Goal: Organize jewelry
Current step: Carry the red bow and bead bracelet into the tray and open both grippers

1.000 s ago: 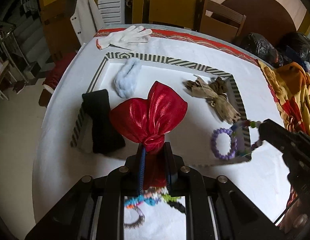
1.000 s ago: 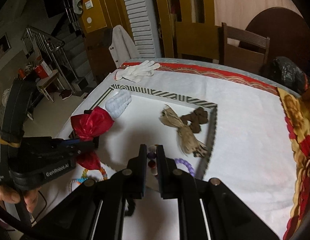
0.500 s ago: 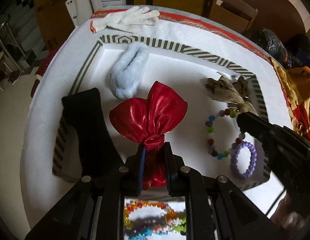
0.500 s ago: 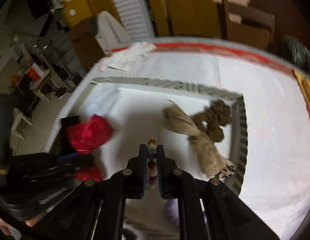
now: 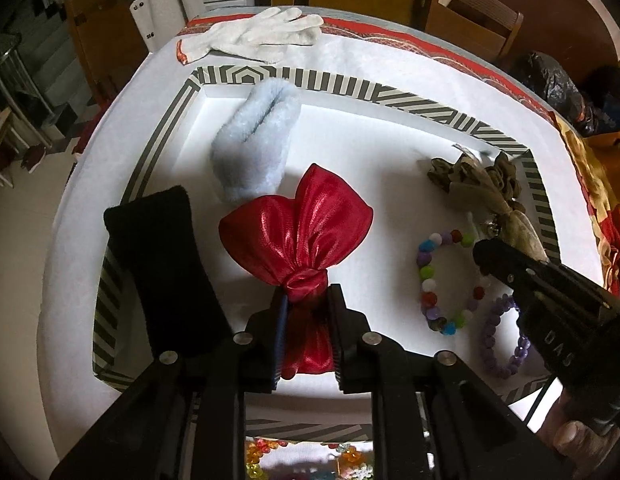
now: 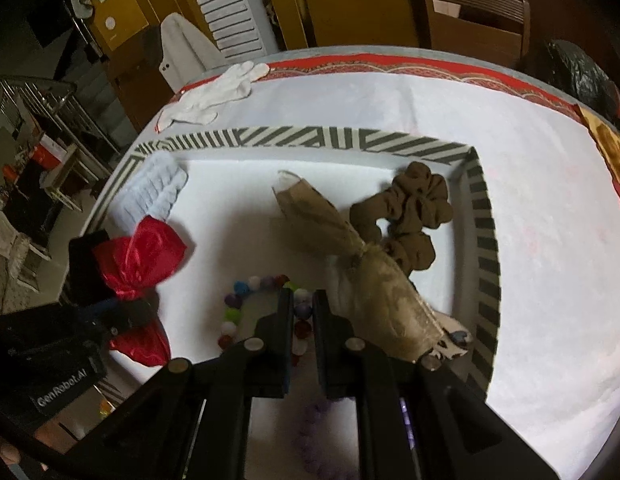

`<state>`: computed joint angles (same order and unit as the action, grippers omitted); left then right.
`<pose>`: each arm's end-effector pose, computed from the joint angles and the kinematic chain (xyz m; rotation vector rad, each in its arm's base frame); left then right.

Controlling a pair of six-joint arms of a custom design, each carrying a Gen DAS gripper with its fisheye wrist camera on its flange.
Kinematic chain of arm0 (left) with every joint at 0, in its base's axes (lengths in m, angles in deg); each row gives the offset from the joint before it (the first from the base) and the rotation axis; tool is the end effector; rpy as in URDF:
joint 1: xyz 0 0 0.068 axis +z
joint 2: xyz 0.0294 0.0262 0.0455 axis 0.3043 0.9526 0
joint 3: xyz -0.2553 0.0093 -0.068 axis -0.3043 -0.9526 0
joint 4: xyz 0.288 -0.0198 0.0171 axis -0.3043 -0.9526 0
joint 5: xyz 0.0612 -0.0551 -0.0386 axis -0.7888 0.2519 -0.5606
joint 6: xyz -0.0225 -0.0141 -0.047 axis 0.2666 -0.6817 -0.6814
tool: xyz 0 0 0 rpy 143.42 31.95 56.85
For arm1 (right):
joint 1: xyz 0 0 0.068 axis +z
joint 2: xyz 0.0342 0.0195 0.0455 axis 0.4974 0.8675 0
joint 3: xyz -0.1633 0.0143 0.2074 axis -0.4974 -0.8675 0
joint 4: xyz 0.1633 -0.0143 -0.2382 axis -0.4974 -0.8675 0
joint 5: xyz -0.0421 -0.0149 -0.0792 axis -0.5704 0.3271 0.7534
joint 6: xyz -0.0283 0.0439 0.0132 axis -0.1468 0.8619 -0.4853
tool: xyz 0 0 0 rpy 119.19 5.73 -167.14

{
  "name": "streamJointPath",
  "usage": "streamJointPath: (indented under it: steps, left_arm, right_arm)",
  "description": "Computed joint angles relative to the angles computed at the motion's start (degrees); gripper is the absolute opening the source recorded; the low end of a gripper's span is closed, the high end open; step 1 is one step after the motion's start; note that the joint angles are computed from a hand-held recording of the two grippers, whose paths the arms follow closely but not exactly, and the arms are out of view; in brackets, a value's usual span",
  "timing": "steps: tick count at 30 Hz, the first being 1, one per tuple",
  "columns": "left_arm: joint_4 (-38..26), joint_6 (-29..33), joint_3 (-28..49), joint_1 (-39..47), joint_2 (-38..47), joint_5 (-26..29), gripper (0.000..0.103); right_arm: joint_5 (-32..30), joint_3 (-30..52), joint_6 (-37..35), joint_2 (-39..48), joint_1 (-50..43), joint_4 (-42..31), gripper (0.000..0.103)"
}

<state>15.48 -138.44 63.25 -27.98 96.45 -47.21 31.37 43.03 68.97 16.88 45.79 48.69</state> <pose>0.1834 -0.1769 0.1220 -0.2640 2.7771 -0.1117 0.2136 0.0682 0.1090 -0.3674 2.6796 0.3605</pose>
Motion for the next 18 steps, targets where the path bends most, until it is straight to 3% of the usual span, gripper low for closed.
streamJointPath:
  steps: [4,8,15,18]
  left_arm:
    - [-0.7,-0.5,0.5,-0.6,0.1,-0.5,0.032]
    - [-0.3,-1.1,-0.2,-0.9,-1.5,0.0,0.040]
    - [-2.7,-2.8,-0.1,-3.1,-4.7,-2.2,0.045]
    - [-4.8,-4.6,0.0,-4.8,-6.8,-4.1,0.045]
  right_arm:
    - [1.3,-0.3,-0.6,-0.3,0.4,-0.4,0.012]
    - [2.0,-1.0,-0.3,-2.7,0.4,-1.5,0.032]
    - [1.8,-3.5,-1.4,-15.8,-0.5,-9.2,0.050]
    - [0.8,-4.3,-1.8,-21.9,-1.9,-13.6,0.052]
